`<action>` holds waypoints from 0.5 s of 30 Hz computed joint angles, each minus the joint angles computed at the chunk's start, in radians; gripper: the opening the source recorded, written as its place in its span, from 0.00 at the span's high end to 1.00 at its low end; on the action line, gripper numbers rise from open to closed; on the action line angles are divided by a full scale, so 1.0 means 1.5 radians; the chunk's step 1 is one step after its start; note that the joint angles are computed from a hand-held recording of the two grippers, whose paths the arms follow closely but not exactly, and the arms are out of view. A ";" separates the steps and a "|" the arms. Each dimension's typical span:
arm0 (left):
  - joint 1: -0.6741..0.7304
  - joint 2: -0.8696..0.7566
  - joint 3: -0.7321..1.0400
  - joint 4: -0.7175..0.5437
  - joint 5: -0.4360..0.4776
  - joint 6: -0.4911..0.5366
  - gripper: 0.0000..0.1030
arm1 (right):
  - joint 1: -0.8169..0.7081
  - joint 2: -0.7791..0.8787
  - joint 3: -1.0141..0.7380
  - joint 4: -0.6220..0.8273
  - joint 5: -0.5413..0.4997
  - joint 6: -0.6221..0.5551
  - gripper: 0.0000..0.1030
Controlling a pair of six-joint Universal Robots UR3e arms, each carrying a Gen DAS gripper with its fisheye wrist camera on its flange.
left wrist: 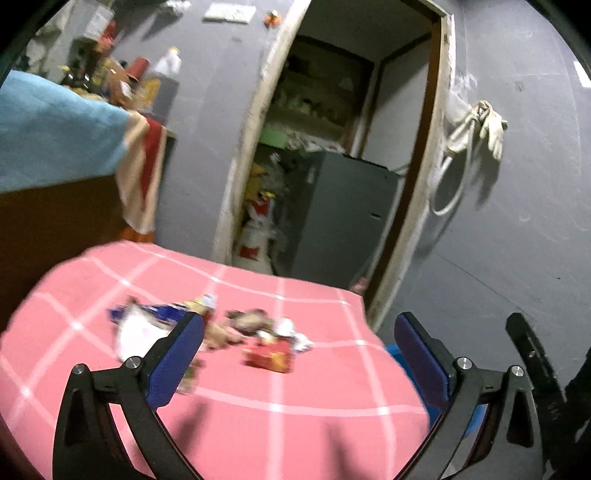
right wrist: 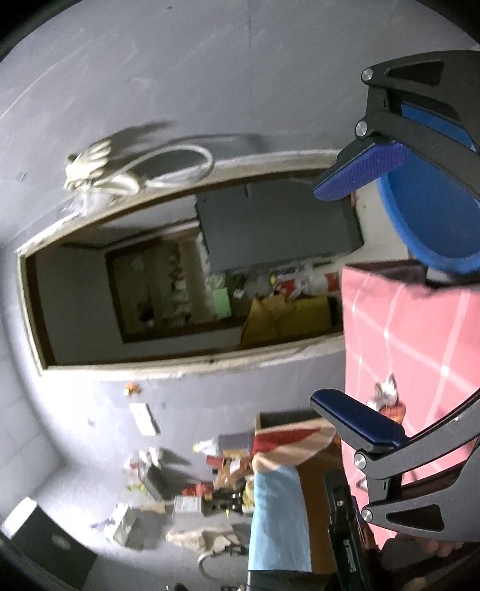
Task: Collect trash
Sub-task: 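Move both open grippers back over the trash on the table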
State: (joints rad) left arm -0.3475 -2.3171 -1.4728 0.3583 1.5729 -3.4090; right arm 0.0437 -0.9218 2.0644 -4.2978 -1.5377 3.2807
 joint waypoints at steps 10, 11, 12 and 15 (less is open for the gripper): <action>0.038 0.056 -0.183 0.169 0.065 0.087 0.02 | 0.100 0.032 -0.110 0.081 -0.023 -0.040 0.00; 0.044 0.060 -0.197 0.175 0.066 0.095 0.02 | 0.107 0.036 -0.123 0.097 -0.022 -0.045 0.00; 0.051 0.064 -0.207 0.177 0.062 0.102 0.02 | 0.112 0.037 -0.131 0.107 -0.023 -0.048 0.00; 0.067 0.075 -0.228 0.159 0.053 0.116 0.02 | 0.133 0.048 -0.169 0.152 -0.034 -0.060 0.00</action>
